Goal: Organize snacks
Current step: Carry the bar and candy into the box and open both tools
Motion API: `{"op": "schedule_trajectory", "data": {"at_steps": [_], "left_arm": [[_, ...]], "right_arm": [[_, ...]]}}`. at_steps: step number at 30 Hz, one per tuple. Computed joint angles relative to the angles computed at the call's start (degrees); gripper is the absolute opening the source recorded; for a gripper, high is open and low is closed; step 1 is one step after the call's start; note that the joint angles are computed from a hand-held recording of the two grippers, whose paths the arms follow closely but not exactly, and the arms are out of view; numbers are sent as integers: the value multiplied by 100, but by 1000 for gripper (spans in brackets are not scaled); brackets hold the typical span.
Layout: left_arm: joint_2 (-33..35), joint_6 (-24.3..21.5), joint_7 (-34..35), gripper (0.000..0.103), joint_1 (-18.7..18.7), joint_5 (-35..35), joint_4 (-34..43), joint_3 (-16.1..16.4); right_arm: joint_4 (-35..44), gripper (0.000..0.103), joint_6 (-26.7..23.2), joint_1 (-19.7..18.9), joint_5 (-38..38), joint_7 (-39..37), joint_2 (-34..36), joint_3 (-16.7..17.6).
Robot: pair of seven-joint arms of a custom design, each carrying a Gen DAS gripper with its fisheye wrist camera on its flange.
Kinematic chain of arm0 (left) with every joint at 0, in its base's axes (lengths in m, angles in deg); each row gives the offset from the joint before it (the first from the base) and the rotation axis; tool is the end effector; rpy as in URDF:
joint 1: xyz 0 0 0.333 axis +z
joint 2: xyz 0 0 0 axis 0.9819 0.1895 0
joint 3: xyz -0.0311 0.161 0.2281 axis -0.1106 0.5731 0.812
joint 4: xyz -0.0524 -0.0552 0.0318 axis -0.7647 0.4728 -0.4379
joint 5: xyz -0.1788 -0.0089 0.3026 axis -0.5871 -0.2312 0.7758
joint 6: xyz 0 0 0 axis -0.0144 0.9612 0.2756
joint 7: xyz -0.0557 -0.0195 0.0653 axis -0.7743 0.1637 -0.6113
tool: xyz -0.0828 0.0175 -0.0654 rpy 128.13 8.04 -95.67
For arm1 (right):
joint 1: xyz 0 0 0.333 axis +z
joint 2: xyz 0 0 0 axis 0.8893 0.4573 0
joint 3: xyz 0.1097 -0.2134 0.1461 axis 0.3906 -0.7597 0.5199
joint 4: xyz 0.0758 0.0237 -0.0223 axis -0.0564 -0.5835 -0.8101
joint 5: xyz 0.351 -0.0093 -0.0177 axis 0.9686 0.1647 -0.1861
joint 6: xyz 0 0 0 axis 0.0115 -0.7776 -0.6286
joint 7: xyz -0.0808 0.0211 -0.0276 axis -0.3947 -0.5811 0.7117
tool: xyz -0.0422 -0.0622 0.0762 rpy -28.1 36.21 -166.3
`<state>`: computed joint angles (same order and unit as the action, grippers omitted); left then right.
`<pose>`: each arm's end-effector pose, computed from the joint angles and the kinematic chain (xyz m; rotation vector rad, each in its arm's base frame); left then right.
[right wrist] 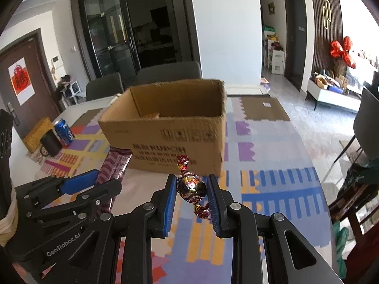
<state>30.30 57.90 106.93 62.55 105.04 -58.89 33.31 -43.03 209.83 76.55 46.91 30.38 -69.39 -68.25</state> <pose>0.4527 -0.2932 0.5455 -1.9075 1.6599 -0.8085 0.4938 0.1314 0.5441 -1.9414 1.3104 -0.4258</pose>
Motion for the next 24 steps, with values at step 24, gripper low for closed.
{"op": "schedule_trajectory", "data": {"at_steps": [24], "left_arm": [[553, -158, 612, 36, 437, 405, 1199, 274]], "right_arm": [[2035, 27, 53, 265, -971, 777, 1266, 125]]}}
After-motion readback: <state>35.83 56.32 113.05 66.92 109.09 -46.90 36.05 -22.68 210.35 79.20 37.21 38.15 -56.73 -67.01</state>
